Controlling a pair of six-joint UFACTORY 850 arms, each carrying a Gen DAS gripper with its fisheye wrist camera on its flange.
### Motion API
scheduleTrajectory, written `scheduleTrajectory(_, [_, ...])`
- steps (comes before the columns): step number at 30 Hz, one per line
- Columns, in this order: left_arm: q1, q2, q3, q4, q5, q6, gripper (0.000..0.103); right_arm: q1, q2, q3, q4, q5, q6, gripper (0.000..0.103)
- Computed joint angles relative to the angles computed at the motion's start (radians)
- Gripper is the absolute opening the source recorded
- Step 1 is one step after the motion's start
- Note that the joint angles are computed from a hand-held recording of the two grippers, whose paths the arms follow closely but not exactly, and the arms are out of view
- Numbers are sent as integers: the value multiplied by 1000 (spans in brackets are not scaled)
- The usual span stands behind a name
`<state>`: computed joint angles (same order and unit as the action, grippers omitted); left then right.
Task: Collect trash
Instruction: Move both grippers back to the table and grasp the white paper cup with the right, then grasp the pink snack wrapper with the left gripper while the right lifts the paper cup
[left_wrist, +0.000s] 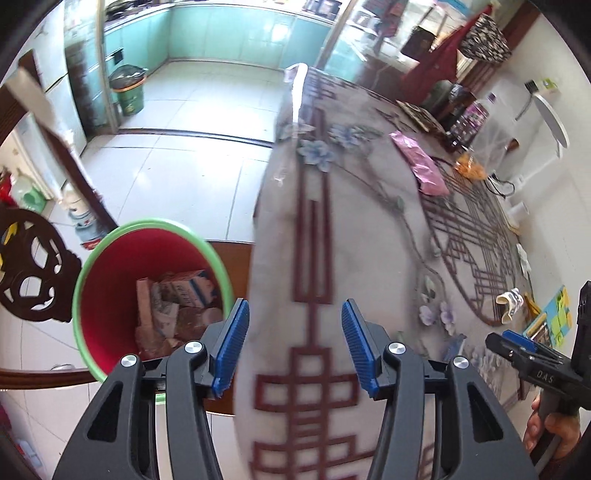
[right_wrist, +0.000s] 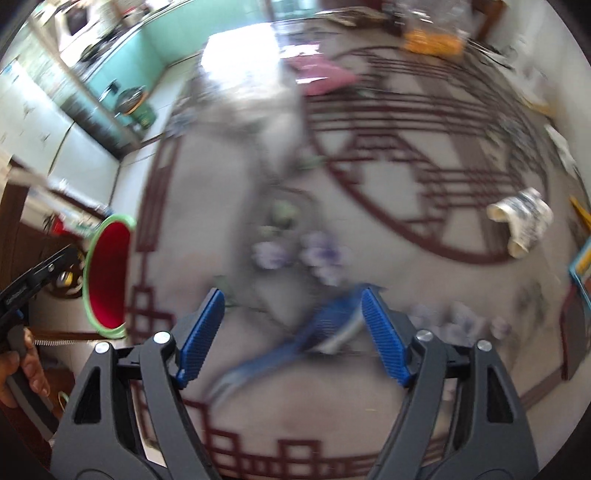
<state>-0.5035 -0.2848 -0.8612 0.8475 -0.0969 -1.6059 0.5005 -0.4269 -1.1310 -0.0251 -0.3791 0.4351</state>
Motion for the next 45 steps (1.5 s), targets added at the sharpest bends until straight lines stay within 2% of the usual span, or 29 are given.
scheduleTrajectory(4, [-51, -47, -75, -45, -34, 36, 50, -98, 57, 83, -91, 41, 115, 83])
scheduleTrajectory(8, [-97, -89, -148, -129, -78, 84, 50, -198, 54, 107, -91, 47, 89, 83])
scheduleTrajectory(11, [-126, -127, -207, -168, -130, 112, 50, -271, 24, 104, -23, 37, -15, 83])
scheduleTrajectory(17, [-179, -197, -317, -224, -216, 101, 50, -369, -43, 64, 97, 32, -203, 83])
scheduleTrajectory(20, [-201, -233, -373, -252, -255, 114, 50, -392, -73, 32, 79, 27, -243, 83])
scheduleTrajectory(24, [-224, -277, -444, -280, -298, 123, 50, -409, -113, -16, -36, 38, -227, 83])
scheduleTrajectory(25, [-229, -289, -465, -287, -310, 129, 52, -416, -124, -31, -46, 38, -234, 83])
scheduleTrajectory(27, [-237, -310, -501, -291, -333, 136, 58, -437, -147, -64, 6, 40, -302, 83])
scheduleTrajectory(33, [-245, -385, -618, -361, -376, 226, 58, -505, -194, -148, 359, 10, -628, 83])
scheduleTrajectory(39, [-235, -473, -758, -430, -412, 342, 58, -517, -216, -179, 425, -5, -752, 85])
scheduleTrajectory(45, [-205, -607, -971, -519, -468, 494, 58, -490, -238, -208, 339, 10, -760, 86])
